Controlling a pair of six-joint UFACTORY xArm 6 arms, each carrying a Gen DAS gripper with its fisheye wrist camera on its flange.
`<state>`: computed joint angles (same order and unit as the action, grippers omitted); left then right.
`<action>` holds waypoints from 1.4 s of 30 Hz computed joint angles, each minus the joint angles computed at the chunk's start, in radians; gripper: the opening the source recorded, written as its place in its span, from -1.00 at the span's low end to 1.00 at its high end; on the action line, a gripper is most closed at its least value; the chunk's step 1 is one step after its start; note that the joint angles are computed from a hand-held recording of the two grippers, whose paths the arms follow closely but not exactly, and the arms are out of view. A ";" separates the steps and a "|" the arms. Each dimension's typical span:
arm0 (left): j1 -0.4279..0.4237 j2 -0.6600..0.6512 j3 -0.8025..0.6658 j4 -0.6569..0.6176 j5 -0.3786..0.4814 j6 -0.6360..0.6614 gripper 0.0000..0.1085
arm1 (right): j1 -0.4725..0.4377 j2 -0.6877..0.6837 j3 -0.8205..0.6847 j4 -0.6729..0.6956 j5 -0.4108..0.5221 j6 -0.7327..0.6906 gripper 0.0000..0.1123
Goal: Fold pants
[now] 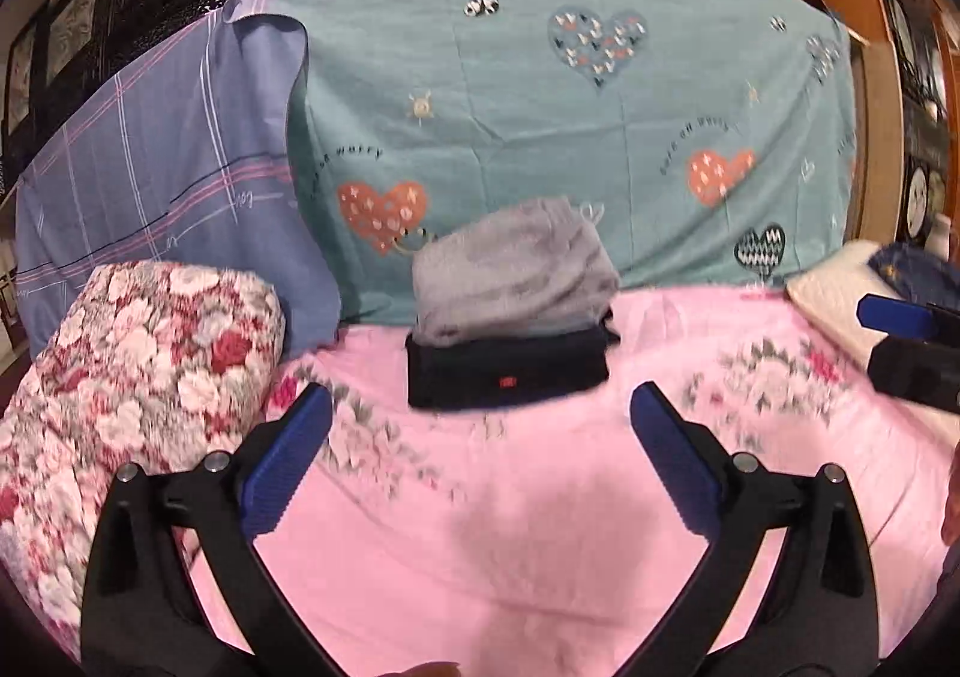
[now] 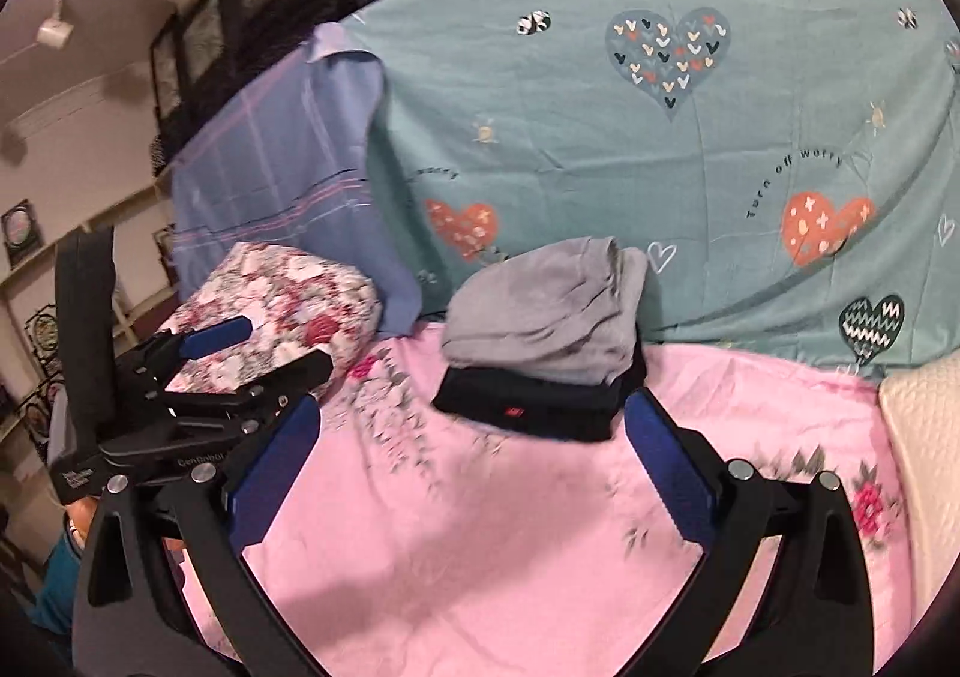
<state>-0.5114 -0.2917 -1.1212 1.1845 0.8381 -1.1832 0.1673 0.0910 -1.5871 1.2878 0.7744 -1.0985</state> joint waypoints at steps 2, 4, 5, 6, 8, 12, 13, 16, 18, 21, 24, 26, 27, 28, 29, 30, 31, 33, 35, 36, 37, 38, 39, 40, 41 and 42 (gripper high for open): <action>-0.019 -0.027 0.101 0.063 0.006 -0.121 0.86 | -0.009 -0.071 0.160 0.119 -0.003 -0.122 0.81; -0.013 -0.011 0.147 0.070 -0.009 -0.209 0.86 | 0.000 -0.099 0.289 0.228 -0.066 -0.224 0.81; 0.000 0.006 0.155 0.060 -0.025 -0.233 0.86 | 0.011 -0.097 0.329 0.254 -0.100 -0.251 0.81; 0.009 0.038 0.147 0.046 -0.028 -0.241 0.86 | 0.029 -0.093 0.358 0.258 -0.152 -0.263 0.81; 0.003 0.093 0.127 0.069 0.031 -0.261 0.86 | 0.093 -0.073 0.390 0.255 -0.310 -0.276 0.81; 0.024 0.138 0.133 0.109 0.014 -0.325 0.86 | 0.159 -0.031 0.412 0.422 -0.387 -0.465 0.81; 0.037 0.145 0.135 0.089 -0.009 -0.310 0.86 | 0.178 -0.023 0.412 0.447 -0.421 -0.508 0.81; 0.029 0.173 0.122 0.110 0.056 -0.295 0.86 | 0.216 0.003 0.399 0.477 -0.477 -0.623 0.81; 0.027 0.176 0.128 0.124 0.063 -0.296 0.86 | 0.232 0.021 0.397 0.480 -0.499 -0.646 0.81; 0.039 0.176 0.134 0.105 0.027 -0.274 0.86 | 0.239 0.055 0.396 0.359 -0.476 -0.530 0.81; 0.036 0.189 0.125 0.094 0.031 -0.258 0.86 | 0.250 0.080 0.386 0.282 -0.485 -0.475 0.81; 0.038 0.193 0.125 0.089 0.026 -0.254 0.86 | 0.249 0.076 0.389 0.295 -0.484 -0.486 0.81; 0.042 0.193 0.127 0.082 0.017 -0.254 0.86 | 0.248 0.075 0.390 0.303 -0.485 -0.489 0.81; 0.050 0.189 0.134 0.076 -0.005 -0.258 0.86 | 0.246 0.074 0.391 0.303 -0.486 -0.485 0.81; 0.059 0.183 0.143 0.070 -0.035 -0.261 0.86 | 0.245 0.075 0.391 0.295 -0.486 -0.474 0.81; 0.071 0.175 0.155 0.066 -0.071 -0.262 0.86 | 0.244 0.077 0.390 0.285 -0.486 -0.462 0.81; 0.082 0.167 0.166 0.067 -0.103 -0.267 0.86 | 0.245 0.078 0.390 0.279 -0.487 -0.455 0.81; 0.084 0.171 0.167 0.059 -0.114 -0.263 0.86 | 0.247 0.076 0.391 0.278 -0.492 -0.457 0.81; 0.094 0.174 0.169 0.036 -0.142 -0.254 0.85 | 0.250 0.075 0.392 0.282 -0.497 -0.465 0.81; 0.102 0.177 0.170 0.019 -0.155 -0.246 0.85 | 0.251 0.075 0.393 0.277 -0.500 -0.463 0.81; 0.102 0.181 0.167 0.014 -0.152 -0.244 0.84 | 0.252 0.075 0.393 0.273 -0.501 -0.461 0.81; 0.101 0.185 0.165 0.016 -0.143 -0.246 0.84 | 0.252 0.076 0.393 0.267 -0.501 -0.456 0.81; 0.101 0.188 0.164 0.015 -0.140 -0.247 0.84 | 0.252 0.077 0.393 0.260 -0.502 -0.448 0.81; 0.102 0.188 0.164 0.013 -0.143 -0.249 0.84 | 0.252 0.079 0.392 0.251 -0.502 -0.437 0.81; 0.101 0.187 0.165 0.014 -0.138 -0.250 0.84 | 0.250 0.081 0.391 0.240 -0.500 -0.424 0.81; 0.099 0.186 0.165 0.018 -0.132 -0.252 0.84 | 0.248 0.083 0.389 0.228 -0.498 -0.409 0.81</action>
